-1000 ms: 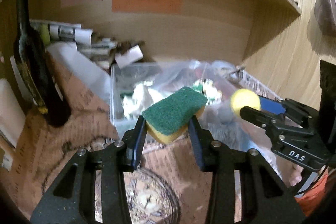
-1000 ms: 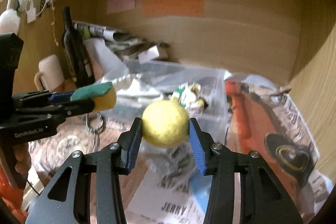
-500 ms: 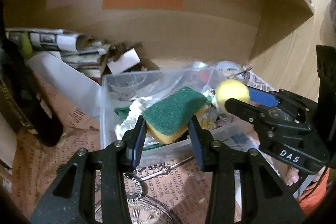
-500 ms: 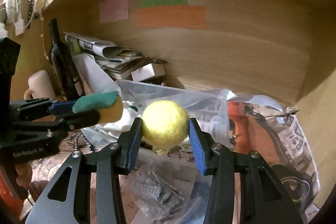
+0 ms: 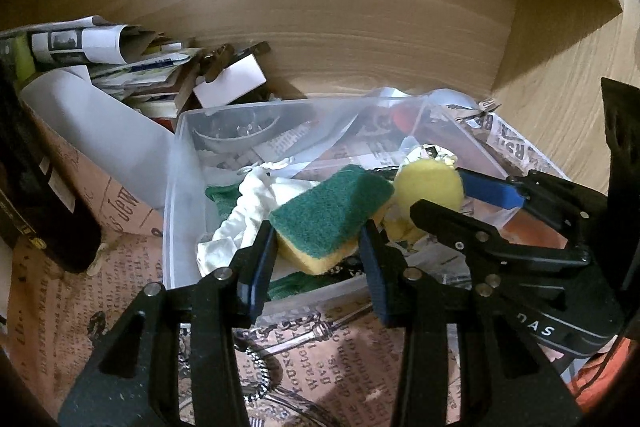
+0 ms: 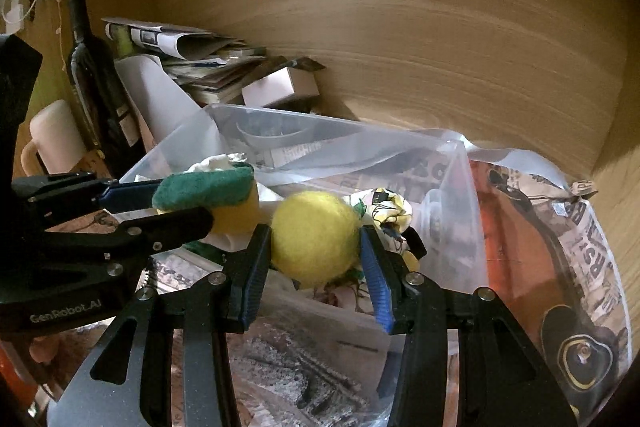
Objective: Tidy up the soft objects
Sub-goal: 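Carry the sponge and ball into the clear box and open both tools, then withdraw both tools from the box toward the remaining items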
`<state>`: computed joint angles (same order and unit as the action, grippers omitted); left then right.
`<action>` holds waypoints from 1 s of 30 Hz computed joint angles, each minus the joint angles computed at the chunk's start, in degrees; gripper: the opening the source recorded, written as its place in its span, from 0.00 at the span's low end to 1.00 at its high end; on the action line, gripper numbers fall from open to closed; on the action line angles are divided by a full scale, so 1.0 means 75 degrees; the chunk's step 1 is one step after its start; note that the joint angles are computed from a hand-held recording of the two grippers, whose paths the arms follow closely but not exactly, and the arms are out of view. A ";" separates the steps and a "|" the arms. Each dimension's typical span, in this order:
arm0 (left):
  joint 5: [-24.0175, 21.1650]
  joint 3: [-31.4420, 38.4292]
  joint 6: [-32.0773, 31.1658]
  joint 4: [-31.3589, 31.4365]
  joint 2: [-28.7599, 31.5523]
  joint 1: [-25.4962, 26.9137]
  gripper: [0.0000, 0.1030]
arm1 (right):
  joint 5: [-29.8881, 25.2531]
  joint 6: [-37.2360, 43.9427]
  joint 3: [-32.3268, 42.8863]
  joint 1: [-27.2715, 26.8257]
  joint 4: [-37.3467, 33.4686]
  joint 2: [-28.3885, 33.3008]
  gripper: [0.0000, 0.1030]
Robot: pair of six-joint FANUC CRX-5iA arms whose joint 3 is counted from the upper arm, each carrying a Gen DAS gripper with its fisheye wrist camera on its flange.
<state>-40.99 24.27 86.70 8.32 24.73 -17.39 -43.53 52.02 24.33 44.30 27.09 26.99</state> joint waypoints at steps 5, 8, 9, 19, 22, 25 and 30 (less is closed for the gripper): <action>-0.0026 -0.0100 -0.0026 0.0162 -0.0083 0.0042 0.53 | -0.0158 0.0182 0.0155 -0.0034 -0.0278 0.0002 0.49; 0.0003 -0.0216 -0.0020 0.0181 -0.0196 0.0042 0.53 | -0.0115 0.0057 0.0065 -0.0010 -0.0164 -0.0064 0.51; 0.0042 -0.0282 -0.0011 0.0161 -0.0264 0.0035 0.53 | -0.0070 -0.0009 -0.0011 0.0002 -0.0089 -0.0121 0.51; 0.0966 -0.1354 0.0166 -0.0010 -0.1295 0.0083 0.65 | 0.0738 -0.1021 -0.1104 0.0155 0.1194 -0.0846 0.67; 0.1241 -0.1660 0.0364 -0.0212 -0.1604 0.0133 0.75 | 0.0931 -0.1491 -0.1507 0.0206 0.1752 -0.1092 0.74; 0.1233 -0.1793 0.0642 -0.0566 -0.1794 0.0180 0.82 | 0.1096 -0.1858 -0.1854 0.0235 0.2092 -0.1301 0.81; 0.0768 -0.1879 0.0950 -0.0969 -0.1834 0.0248 0.87 | 0.0922 -0.1803 -0.2060 0.0316 0.1928 -0.1423 0.83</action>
